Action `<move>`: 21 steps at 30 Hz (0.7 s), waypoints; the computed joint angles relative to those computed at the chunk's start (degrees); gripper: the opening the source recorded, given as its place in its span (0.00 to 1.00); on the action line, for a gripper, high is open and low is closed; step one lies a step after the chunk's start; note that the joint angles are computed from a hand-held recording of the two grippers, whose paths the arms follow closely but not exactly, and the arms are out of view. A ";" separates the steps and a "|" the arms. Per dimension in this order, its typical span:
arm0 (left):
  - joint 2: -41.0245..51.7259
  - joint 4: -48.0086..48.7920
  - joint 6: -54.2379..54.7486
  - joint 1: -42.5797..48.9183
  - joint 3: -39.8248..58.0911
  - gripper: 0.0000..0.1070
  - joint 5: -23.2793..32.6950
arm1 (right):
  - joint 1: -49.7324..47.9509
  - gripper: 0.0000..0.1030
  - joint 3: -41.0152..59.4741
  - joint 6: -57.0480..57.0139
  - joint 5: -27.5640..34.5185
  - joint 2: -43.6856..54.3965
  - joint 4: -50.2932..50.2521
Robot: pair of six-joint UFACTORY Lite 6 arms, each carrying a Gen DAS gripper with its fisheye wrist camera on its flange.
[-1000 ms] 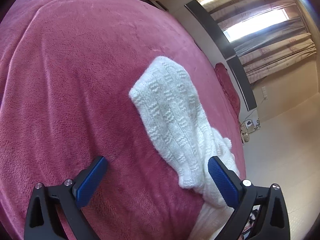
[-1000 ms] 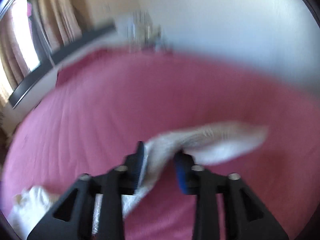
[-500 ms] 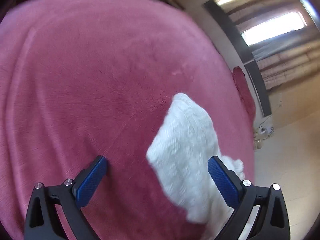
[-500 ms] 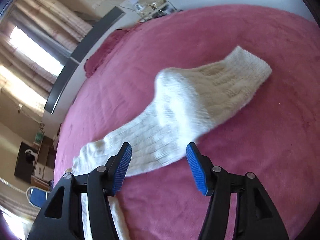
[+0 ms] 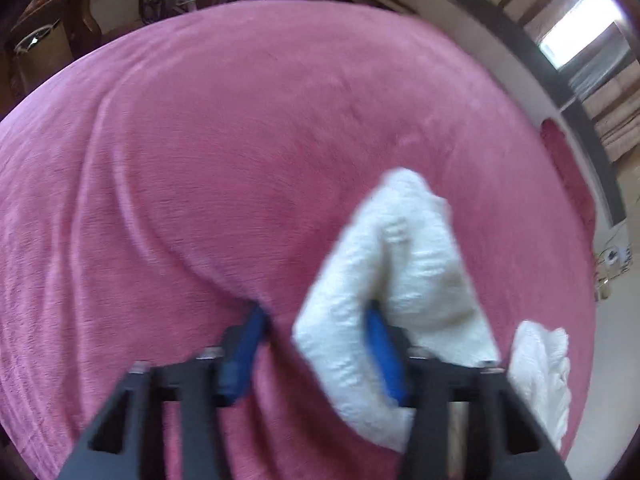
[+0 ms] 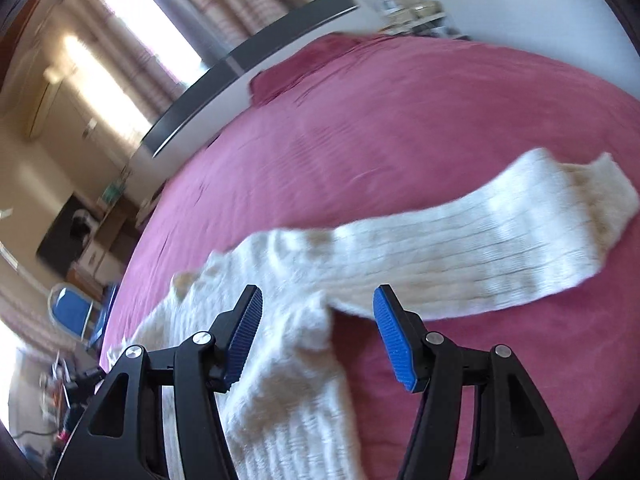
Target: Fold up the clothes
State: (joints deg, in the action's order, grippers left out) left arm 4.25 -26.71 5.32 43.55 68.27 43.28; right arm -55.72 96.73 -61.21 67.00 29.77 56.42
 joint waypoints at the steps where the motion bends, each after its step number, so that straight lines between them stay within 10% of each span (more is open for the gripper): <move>1: -1.57 -3.51 3.68 2.69 -1.34 0.11 1.23 | 0.65 0.60 -2.05 -1.46 -0.51 -1.00 0.14; 14: -2.79 -38.12 33.02 20.18 -5.05 0.09 17.36 | 1.17 0.60 -9.76 -4.82 0.14 -5.51 1.08; 21: 10.75 -40.90 27.49 25.10 35.03 0.09 24.17 | 1.26 0.60 -10.78 -5.35 0.33 -7.76 2.12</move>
State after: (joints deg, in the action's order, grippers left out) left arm 15.00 -67.62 32.81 68.65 103.30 67.45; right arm -54.46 85.95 -66.57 67.32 22.01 58.53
